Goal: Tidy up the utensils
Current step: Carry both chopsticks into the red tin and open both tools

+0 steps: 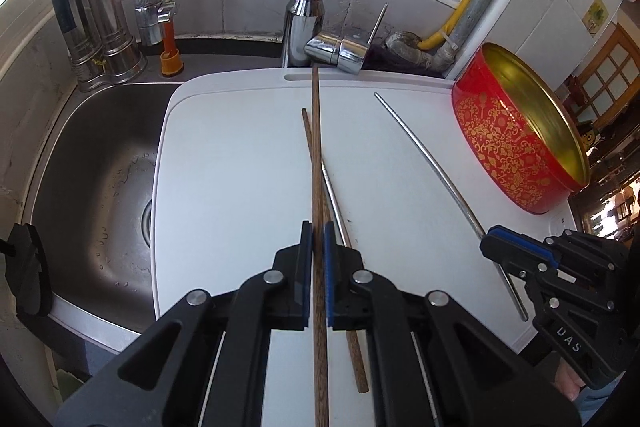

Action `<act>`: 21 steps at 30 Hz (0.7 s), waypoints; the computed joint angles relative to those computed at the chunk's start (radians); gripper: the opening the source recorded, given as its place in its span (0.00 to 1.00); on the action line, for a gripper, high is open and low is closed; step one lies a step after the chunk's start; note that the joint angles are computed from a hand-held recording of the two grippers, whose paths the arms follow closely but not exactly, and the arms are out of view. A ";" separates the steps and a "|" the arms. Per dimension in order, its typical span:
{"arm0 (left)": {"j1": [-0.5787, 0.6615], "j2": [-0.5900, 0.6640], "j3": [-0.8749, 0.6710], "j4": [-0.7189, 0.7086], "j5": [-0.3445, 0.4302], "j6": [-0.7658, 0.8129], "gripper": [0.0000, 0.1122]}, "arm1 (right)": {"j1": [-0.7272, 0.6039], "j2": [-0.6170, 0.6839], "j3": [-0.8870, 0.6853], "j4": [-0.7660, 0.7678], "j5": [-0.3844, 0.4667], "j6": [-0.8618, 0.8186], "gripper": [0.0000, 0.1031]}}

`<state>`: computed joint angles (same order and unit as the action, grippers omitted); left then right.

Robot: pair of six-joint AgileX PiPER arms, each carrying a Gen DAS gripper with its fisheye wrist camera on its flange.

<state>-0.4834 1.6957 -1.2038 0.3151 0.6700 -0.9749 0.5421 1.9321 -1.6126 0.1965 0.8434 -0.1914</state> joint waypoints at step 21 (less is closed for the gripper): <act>-0.154 0.394 -0.879 -0.047 0.285 0.238 0.05 | -0.372 -0.169 -0.030 0.138 -0.006 -0.107 0.06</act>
<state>-0.6377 2.0901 -2.0833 0.2682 0.9546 -0.7372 0.1701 1.7628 -1.6426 0.3348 0.8371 -0.2983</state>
